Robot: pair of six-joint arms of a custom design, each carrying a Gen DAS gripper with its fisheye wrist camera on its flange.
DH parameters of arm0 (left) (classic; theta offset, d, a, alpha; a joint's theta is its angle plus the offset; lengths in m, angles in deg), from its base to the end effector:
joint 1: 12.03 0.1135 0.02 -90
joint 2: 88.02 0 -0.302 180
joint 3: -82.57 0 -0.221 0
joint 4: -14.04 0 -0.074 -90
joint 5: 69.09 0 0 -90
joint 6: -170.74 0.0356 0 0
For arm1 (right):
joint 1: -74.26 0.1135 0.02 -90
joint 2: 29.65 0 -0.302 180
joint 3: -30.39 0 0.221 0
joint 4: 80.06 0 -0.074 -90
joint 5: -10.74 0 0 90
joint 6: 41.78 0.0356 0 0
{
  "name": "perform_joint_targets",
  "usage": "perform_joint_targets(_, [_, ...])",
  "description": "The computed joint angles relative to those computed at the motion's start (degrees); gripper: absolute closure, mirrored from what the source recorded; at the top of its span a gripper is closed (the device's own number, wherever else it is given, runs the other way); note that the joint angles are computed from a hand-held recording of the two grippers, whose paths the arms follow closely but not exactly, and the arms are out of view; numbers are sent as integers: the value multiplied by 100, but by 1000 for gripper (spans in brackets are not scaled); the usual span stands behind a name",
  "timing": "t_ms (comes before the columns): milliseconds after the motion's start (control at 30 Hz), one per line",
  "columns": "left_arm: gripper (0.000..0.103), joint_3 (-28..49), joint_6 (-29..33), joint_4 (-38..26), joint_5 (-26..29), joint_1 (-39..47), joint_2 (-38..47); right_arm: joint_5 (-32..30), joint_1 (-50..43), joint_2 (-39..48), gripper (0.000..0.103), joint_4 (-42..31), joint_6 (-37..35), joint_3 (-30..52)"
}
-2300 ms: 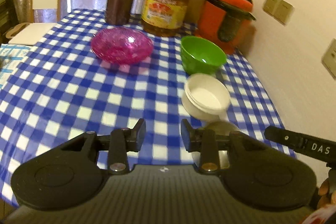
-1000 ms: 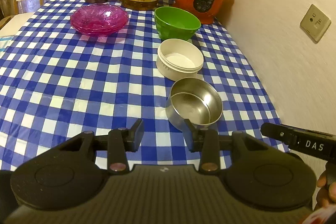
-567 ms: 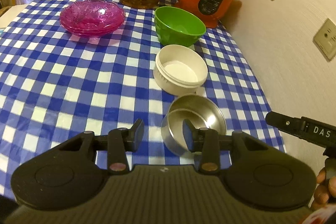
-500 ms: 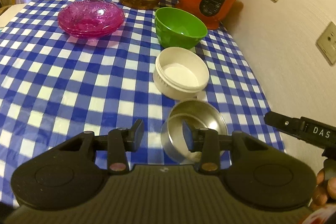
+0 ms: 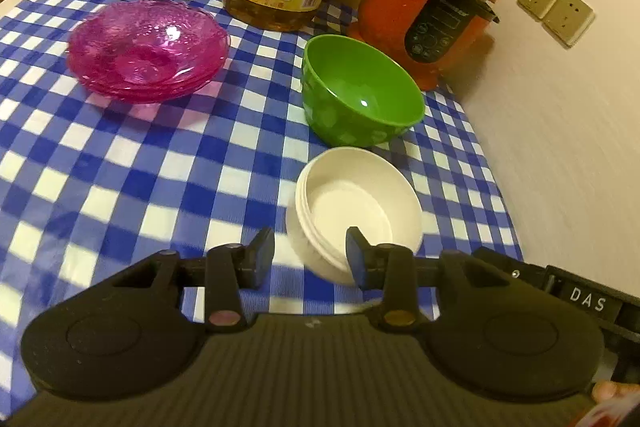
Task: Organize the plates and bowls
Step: 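Close both tools on the white bowl's rim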
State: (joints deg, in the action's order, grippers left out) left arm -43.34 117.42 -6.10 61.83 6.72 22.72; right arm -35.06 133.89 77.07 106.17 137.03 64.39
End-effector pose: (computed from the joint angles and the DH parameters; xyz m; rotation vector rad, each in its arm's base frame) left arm 0.2646 0.0652 0.1131 0.5012 2.4772 -0.6980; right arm 0.1287 0.1706 0.1004 0.7636 2.1661 0.2056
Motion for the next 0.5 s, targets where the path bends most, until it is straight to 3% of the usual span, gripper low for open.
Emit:
perform_joint_targets(200, [70,245,-499,415,-198,-410,490,-578,-904,551,53,1592,-1189,-239])
perform_joint_targets(367, [76,243,-541,729,-298,-572,718,-1025,-1361,1016,55,2245,-1699,-187])
perform_joint_targets(500, [79,284,-552,765,-326,-630,855,-1216,-1548,1265,65,2557,-1797,-187])
